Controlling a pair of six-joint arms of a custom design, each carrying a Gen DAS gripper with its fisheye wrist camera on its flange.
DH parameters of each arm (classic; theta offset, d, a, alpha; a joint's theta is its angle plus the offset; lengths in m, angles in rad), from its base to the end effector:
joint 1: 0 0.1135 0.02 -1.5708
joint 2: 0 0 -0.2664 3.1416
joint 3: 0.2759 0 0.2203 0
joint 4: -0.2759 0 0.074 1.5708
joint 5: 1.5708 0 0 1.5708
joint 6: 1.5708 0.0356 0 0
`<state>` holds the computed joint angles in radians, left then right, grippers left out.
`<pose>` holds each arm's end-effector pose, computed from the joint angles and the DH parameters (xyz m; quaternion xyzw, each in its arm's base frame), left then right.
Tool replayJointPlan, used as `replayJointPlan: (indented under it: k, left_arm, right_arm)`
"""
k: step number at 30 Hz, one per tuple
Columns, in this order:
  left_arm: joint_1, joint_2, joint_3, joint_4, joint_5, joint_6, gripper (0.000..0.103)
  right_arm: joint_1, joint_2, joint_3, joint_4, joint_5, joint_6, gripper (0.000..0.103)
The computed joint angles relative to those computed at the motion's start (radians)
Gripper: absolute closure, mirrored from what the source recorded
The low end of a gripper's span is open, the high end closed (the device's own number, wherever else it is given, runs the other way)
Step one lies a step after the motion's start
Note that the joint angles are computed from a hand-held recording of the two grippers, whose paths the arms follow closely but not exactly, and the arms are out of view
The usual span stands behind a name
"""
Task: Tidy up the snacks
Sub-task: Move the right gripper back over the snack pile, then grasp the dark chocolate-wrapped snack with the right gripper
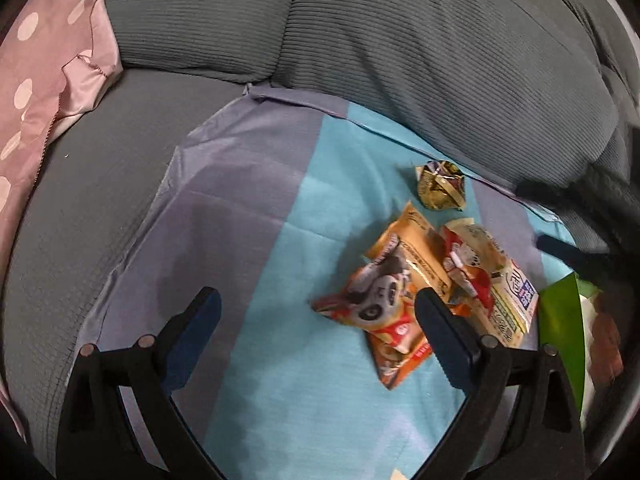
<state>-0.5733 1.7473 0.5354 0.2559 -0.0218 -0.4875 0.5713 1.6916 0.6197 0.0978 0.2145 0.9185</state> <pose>0.2194 -0.1407 0.1089 0.0376 0.9523 -0.1441 0.2662 0.2290 0.1382 0.1306 0.1951 0.9306 0.1229 0.2842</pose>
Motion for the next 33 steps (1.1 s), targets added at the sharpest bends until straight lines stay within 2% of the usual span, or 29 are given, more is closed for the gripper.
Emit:
replayJointPlan:
  k: [2, 3, 6, 8, 10, 13, 14, 16, 19, 22, 25, 29, 33]
  left_arm:
    - [0.022, 0.015, 0.007, 0.005, 0.012, 0.009, 0.005]
    - [0.023, 0.035, 0.022, 0.005, 0.012, 0.001, 0.005]
    - [0.039, 0.053, 0.037, 0.004, 0.069, 0.005, 0.005]
    - [0.05, 0.062, 0.043, 0.003, 0.12, 0.013, 0.005]
    - [0.041, 0.063, 0.049, -0.008, 0.097, 0.018, 0.005]
    - [0.01, 0.068, 0.073, -0.044, -0.005, 0.013, 0.005]
    - [0.004, 0.071, 0.076, -0.046, -0.02, 0.012, 0.005]
    - [0.006, 0.077, 0.078, -0.045, -0.011, 0.021, 0.005]
    - [0.011, 0.083, 0.073, -0.033, 0.015, 0.03, 0.005]
    - [0.004, 0.083, 0.07, -0.028, 0.012, 0.03, 0.005]
    - [-0.003, 0.074, 0.061, -0.024, 0.012, 0.036, 0.005]
    - [-0.022, 0.055, 0.043, -0.02, 0.005, 0.025, 0.006]
    - [-0.066, 0.051, 0.039, -0.03, -0.043, 0.002, 0.006]
  right_arm:
    - [-0.062, 0.131, 0.101, 0.024, -0.062, -0.006, 0.014]
    - [-0.068, 0.18, 0.149, 0.016, -0.058, 0.0, 0.014]
    - [-0.068, 0.318, 0.313, -0.041, 0.009, -0.028, 0.014]
    - [-0.064, 0.417, 0.438, -0.131, 0.033, -0.022, 0.014]
    - [-0.074, 0.486, 0.502, -0.159, 0.03, 0.006, 0.014]
    - [-0.079, 0.547, 0.55, -0.2, 0.04, 0.032, 0.017]
    - [-0.087, 0.549, 0.524, -0.154, 0.02, 0.034, 0.019]
    - [-0.107, 0.549, 0.474, -0.075, -0.03, 0.056, 0.039]
    - [-0.09, 0.53, 0.463, -0.099, 0.013, 0.03, 0.05]
    - [-0.066, 0.481, 0.408, -0.092, 0.011, 0.012, 0.058]
    - [-0.018, 0.348, 0.283, -0.06, 0.034, 0.006, 0.058]
    - [0.07, 0.08, 0.049, -0.013, 0.071, 0.02, 0.058]
    - [0.233, -0.151, -0.146, -0.036, 0.126, 0.121, 0.058]
